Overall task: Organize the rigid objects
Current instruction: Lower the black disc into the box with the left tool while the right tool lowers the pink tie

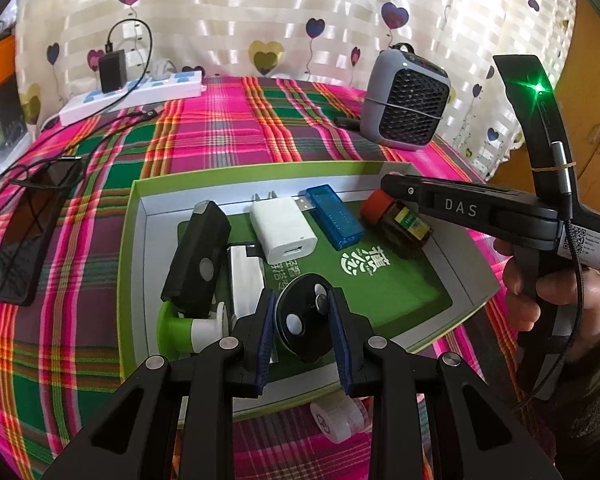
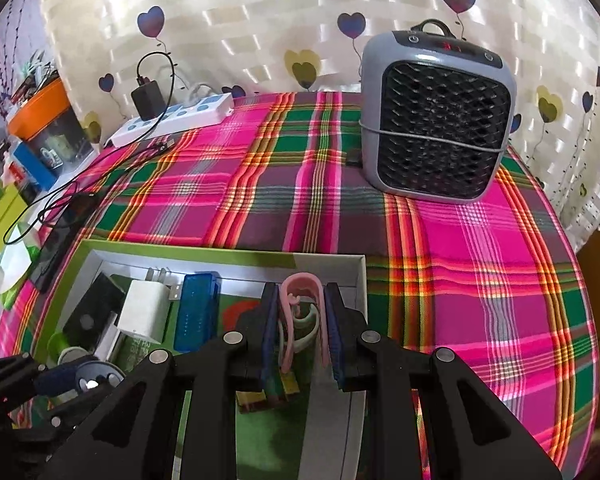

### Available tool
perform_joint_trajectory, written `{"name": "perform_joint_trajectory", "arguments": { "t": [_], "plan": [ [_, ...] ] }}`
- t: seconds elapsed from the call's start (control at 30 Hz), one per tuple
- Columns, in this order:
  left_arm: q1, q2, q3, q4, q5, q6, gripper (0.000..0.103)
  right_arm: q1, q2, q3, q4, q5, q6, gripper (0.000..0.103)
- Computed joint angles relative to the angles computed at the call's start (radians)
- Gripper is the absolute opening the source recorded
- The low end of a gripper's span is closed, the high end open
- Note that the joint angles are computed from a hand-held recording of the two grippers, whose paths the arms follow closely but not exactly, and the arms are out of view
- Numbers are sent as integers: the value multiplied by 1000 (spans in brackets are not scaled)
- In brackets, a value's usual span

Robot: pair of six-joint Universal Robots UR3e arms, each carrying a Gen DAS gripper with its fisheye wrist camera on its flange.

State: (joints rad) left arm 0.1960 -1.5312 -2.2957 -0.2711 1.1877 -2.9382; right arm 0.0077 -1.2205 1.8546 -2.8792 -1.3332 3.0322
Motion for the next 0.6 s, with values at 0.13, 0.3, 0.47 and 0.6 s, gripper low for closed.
{"name": "perform_joint_trajectory", "arguments": {
  "t": [0.13,0.3,0.47,0.6],
  "plan": [
    [-1,-7,2,6,-2,-3,25,1,5,-2,-1,0,0,24],
    [-7,-23,10,5,1,-3,25,3,9,-5,-2,3,1,24],
    [-12,-35,14,5,4,-8,25,5,14,-6,-10,1,-6,24],
    [-11,-35,16,1,1,-4,26,6,17,-6,-14,1,-6,24]
  ]
}}
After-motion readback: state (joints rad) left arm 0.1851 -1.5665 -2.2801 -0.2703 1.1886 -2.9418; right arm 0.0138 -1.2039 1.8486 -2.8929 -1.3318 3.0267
